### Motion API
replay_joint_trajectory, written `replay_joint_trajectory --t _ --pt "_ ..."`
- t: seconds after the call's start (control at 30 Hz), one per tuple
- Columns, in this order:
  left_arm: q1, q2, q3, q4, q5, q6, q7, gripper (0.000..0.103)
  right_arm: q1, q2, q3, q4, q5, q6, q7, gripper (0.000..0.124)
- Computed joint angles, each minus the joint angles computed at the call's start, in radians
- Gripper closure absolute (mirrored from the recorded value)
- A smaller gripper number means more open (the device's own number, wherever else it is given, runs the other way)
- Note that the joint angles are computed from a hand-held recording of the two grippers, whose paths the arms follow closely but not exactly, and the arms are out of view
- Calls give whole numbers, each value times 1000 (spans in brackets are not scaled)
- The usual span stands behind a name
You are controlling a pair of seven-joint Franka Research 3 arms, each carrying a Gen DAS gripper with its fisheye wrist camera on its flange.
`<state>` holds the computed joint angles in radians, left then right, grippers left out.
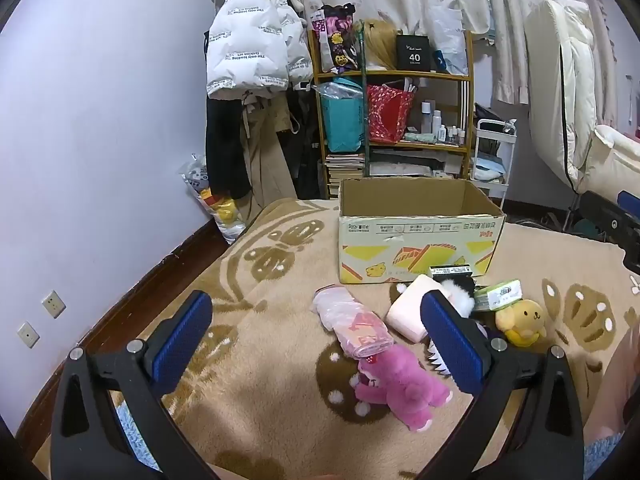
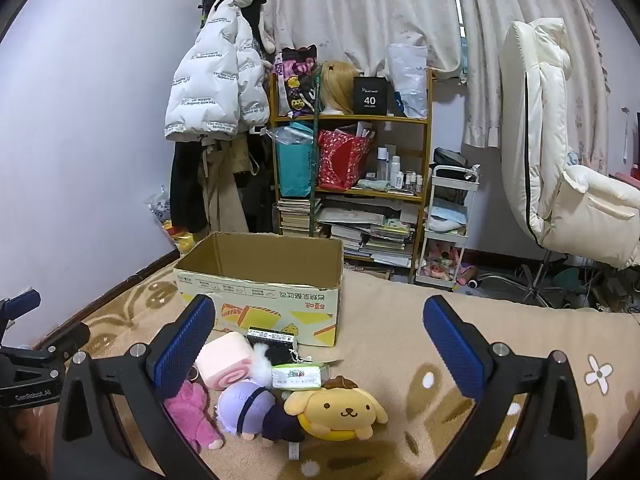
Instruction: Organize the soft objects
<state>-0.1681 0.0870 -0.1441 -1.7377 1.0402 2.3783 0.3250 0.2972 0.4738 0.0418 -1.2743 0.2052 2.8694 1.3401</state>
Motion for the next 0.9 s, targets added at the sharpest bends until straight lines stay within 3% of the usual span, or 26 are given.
replay_joint_trajectory --t 0.9 --pt "-7 6 -1 10 1 -30 3 0 -1 1 2 -3 9 -1 0 21"
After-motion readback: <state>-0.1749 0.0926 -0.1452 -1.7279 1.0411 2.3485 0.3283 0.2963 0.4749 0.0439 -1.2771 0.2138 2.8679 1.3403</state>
